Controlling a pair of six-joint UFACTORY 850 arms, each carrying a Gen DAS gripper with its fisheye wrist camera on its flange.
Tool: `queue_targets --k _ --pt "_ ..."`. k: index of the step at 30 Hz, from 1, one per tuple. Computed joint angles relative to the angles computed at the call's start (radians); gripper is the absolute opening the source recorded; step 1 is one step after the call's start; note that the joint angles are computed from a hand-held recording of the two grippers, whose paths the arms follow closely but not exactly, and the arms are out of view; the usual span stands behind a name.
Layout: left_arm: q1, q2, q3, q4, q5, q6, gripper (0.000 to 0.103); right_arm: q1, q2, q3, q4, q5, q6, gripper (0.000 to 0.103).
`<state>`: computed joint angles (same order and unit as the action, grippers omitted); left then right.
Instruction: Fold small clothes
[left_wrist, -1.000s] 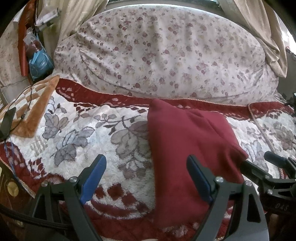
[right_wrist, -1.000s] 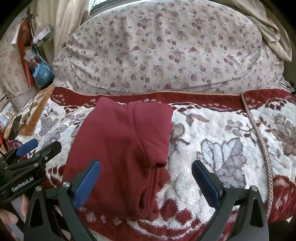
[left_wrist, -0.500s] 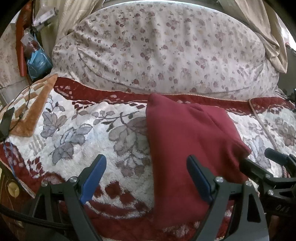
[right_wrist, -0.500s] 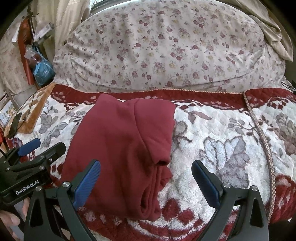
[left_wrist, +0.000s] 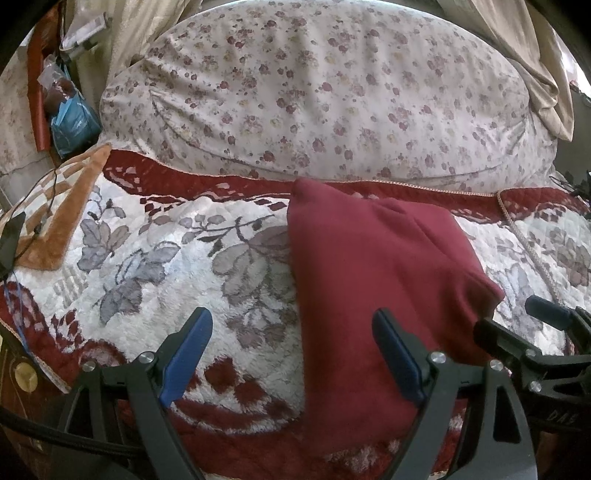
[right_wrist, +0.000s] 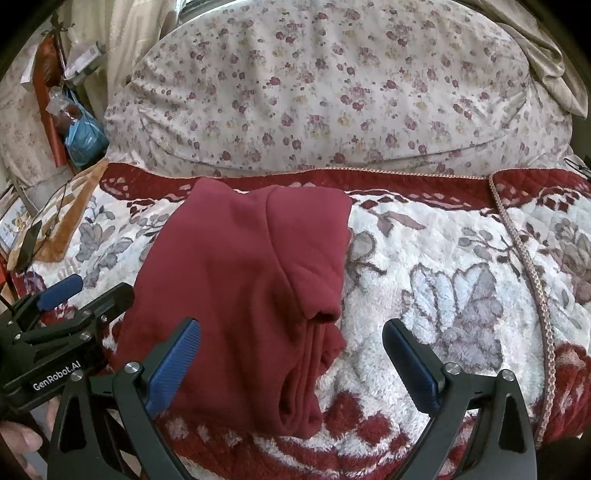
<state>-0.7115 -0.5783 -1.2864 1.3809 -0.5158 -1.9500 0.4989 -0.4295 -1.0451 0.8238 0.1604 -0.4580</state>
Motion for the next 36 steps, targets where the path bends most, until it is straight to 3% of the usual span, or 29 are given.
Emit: queue_targets --k 27,36 --pt "0.0 -0.007 0.008 0.007 0.01 -0.012 0.087 -0.002 -0.022 -0.02 0.074 -0.034 -0.094 0.101" --pt "0.024 -0.012 0.014 0.042 0.046 -0.039 0.087 -0.008 -0.036 -0.033 0.194 -0.044 -0.224 0.101"
